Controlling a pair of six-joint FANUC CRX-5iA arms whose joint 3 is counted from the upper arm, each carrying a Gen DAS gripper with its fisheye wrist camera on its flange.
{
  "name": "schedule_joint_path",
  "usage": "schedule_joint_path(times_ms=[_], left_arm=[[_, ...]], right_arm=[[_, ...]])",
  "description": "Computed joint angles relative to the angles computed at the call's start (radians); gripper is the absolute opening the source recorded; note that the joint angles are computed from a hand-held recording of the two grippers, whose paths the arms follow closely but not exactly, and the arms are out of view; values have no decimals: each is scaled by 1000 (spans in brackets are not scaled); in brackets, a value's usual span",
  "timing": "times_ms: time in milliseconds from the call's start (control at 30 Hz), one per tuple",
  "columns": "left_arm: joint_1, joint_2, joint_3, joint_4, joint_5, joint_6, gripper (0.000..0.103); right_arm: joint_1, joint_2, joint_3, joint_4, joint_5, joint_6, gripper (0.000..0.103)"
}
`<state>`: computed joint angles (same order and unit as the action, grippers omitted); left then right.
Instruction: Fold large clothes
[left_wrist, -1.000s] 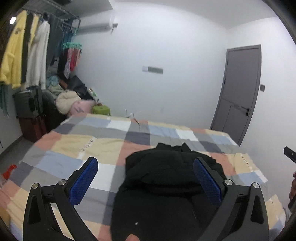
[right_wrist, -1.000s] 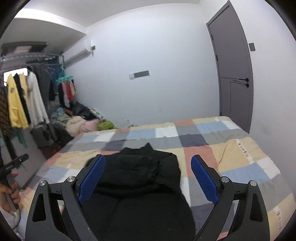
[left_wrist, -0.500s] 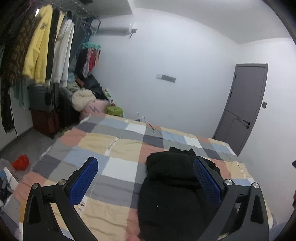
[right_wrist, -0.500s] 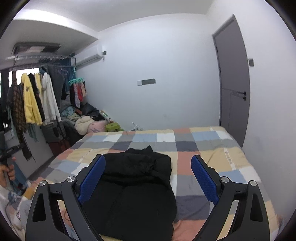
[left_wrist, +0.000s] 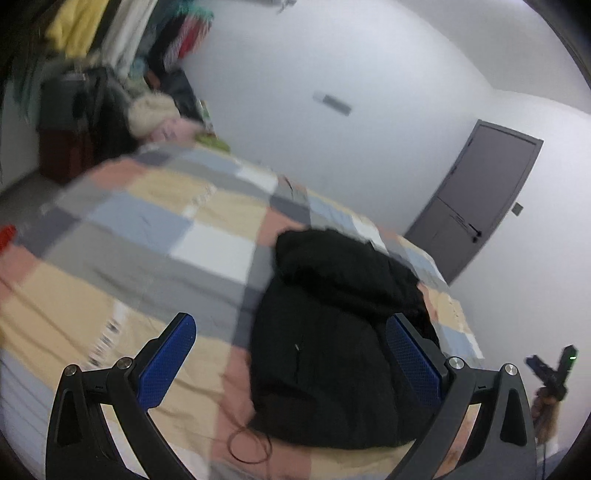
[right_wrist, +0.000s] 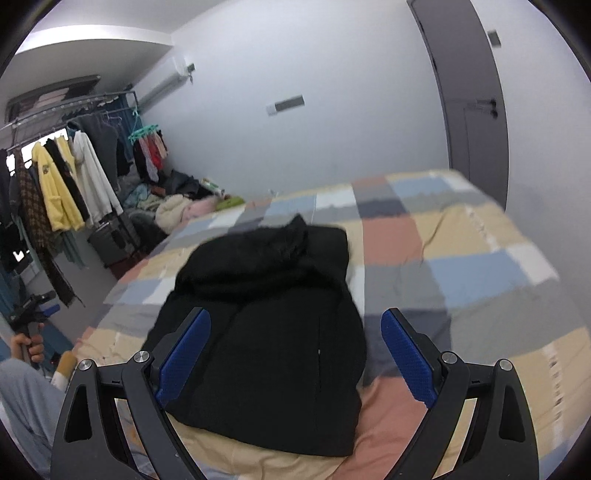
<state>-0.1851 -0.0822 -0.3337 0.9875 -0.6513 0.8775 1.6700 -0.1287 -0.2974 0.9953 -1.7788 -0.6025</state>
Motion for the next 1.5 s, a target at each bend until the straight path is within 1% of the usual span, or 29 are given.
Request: schedule_joint_path(times_ms=[67,100,133,267,333,500,633,667,733,800,867,900,967,1033,1067,1133,1167,1267,1300,1367,1433,1500], left_arm=[[-20,28,-42,76,5,-68,103],[-29,42,-52,98,9,-84,102],[-39,62,-65,135,5,-114,102],[-71,143,-97,249,-18,-206,102],[-83,186,-113,310,-34,-249,102],[-98,295,-129,441,-98,-336,102],[-100,380,-114,500,-171,-358,101],[-101,396,-109,507,-186,-361,99],[-102,434,-89,507,-227,-354,98],[-107,465,-62,474,-236,-326,98],[-110,498,-29,435,-257,-285,98],[-112,511,-21,431,-278,-277,98],[-119,516,-8,422,-286,-271,98],[-121,515,-8,447,-316,-300,98],[-120,516,-12,469,-338,-311,98],[-114,518,-19,527,-406,-348,98],[-111,514,-21,535,-421,-357,98],[-100,508,20,421,-378,-279,98],[-99,513,33,388,-368,-249,98],[-102,516,59,304,-319,-183,98],[-109,526,77,252,-287,-142,98],[-116,544,83,250,-291,-124,98]], right_arm=[[-6,-27,-63,-15,50,-70,93],[-6,-39,-92,-21,72,-105,92],[-13,-55,-131,-25,114,-146,92],[-36,-81,-215,-77,226,-229,82],[-58,-93,-257,-102,297,-264,80],[-106,-126,-360,-134,449,-375,80],[-146,-138,-414,-154,548,-425,80],[-153,-137,-427,-153,568,-441,80],[-168,-129,-441,-174,596,-457,80],[-184,-130,-453,-200,633,-470,80],[-191,-150,-492,-167,681,-535,80],[-192,-157,-505,-154,692,-559,80],[-188,-173,-526,-128,703,-599,80],[-190,-207,-570,-38,748,-670,80],[-195,-212,-579,-8,762,-683,80],[-194,-212,-568,31,757,-674,81],[-188,-214,-567,55,748,-668,81],[-175,-230,-576,101,730,-665,80],[-169,-239,-590,127,726,-693,81],[-181,-238,-609,160,751,-741,81],[-182,-229,-605,134,771,-728,81],[-188,-218,-591,95,792,-696,81]])
